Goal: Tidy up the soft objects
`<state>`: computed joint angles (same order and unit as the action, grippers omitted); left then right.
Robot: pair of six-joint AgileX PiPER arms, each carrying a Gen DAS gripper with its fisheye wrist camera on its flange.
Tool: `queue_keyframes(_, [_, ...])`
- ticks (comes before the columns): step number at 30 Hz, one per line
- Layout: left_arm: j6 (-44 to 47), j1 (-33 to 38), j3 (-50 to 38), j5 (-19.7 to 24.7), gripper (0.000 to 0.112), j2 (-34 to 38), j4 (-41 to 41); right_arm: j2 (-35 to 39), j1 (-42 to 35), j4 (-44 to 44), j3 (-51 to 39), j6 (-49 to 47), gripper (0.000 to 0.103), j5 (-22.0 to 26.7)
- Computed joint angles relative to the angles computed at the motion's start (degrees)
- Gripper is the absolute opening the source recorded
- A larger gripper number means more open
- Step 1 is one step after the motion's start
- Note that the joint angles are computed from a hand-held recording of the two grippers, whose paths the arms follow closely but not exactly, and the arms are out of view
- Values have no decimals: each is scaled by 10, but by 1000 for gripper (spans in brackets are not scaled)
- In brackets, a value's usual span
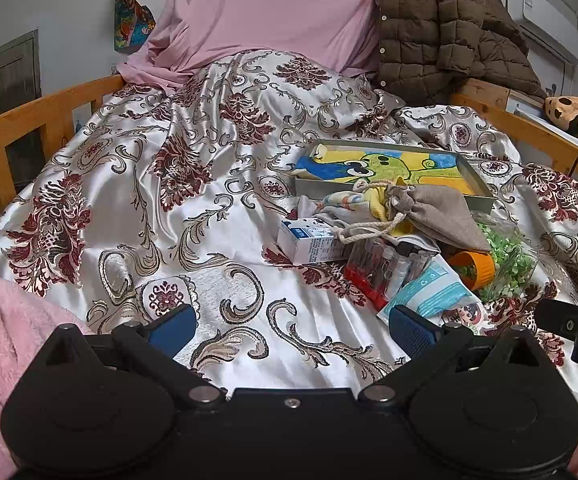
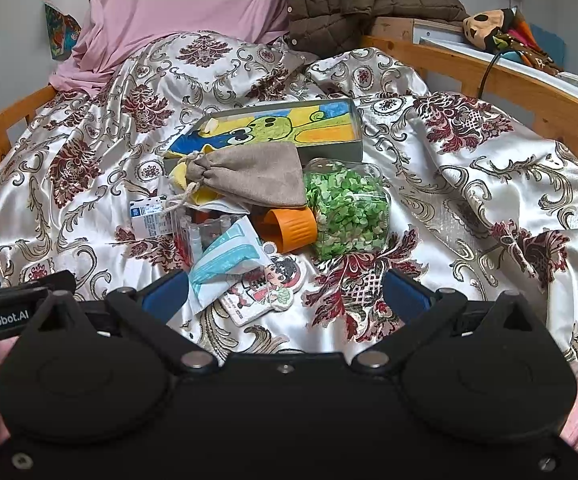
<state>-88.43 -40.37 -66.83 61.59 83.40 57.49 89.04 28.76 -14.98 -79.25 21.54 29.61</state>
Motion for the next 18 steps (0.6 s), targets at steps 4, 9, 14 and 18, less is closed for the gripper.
queue_keyframes(4, [1,1,0,-1,102,0,-1,2,-6,29,-6,-27,102,6])
queue_keyframes(9, [-9,-1,6,-9,102,3,2,5,-11,68,-15,-68,102,20])
queue_keyframes(14, [38,19,-10,-27,102,10,-28,19,-19,123,-41,-120,102,50])
queue_keyframes(18, [117,52,-48,-41,102,17,-98,37,-35,182,-73,-167,102,91])
